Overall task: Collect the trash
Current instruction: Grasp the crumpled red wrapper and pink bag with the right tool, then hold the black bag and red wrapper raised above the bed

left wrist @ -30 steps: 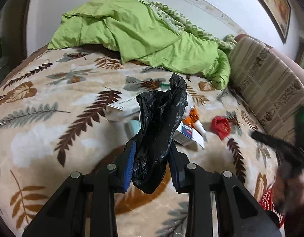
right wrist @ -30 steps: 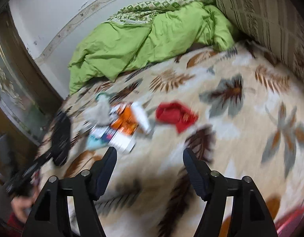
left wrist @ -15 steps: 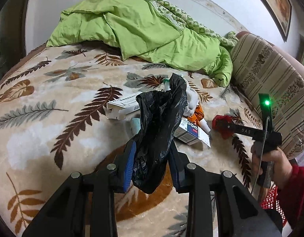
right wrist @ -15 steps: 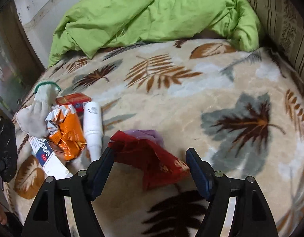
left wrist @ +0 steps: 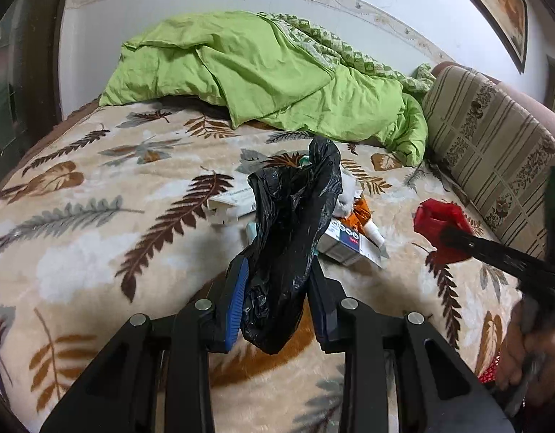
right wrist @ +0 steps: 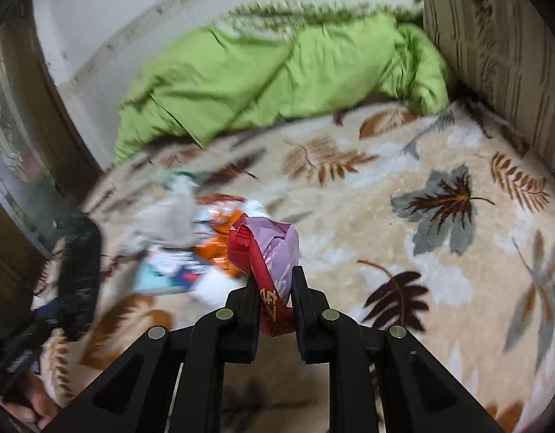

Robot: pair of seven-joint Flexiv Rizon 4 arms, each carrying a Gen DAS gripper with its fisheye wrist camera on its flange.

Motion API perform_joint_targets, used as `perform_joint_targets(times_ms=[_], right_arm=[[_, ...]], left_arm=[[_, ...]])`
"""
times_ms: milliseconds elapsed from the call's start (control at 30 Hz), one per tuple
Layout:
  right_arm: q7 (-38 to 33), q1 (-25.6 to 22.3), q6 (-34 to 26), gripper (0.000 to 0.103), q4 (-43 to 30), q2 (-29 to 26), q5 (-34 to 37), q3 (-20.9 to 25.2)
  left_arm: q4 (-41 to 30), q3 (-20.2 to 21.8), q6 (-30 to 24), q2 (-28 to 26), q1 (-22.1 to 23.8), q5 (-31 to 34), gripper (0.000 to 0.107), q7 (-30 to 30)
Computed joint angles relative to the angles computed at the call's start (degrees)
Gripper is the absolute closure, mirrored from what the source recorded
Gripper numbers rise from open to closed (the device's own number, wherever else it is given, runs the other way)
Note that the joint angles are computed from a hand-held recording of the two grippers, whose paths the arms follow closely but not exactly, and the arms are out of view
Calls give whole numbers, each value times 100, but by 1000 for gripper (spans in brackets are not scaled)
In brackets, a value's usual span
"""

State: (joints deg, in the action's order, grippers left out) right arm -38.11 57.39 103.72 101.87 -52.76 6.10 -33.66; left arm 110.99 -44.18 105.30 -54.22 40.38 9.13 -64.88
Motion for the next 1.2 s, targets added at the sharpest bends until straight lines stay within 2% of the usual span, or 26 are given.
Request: perform_joint_targets(times_ms=[33,167,300,400,633,1200], right_arm=[[65,273,122,87,132,-17,152,-186],[23,843,429,87,393,-94,553,-448],[-146,1080,585,87,430,-178,869,-534],[-310,1131,515,87,384,-207,935,-554],[-381,911,558,87,338,-137,1019,-286],[-412,905,516,87,290,-146,1008,-273]], left_arm=[[113,16,49,49,31,21,76,-22],[456,142,266,221,85,158,76,-140],[509,230,382,268,78,302,76,-290],[444,304,403,259,16,341,76,-378],[374,324,332,229,6,415,76,-431],[344,400,315,227,-101,401,76,-423]])
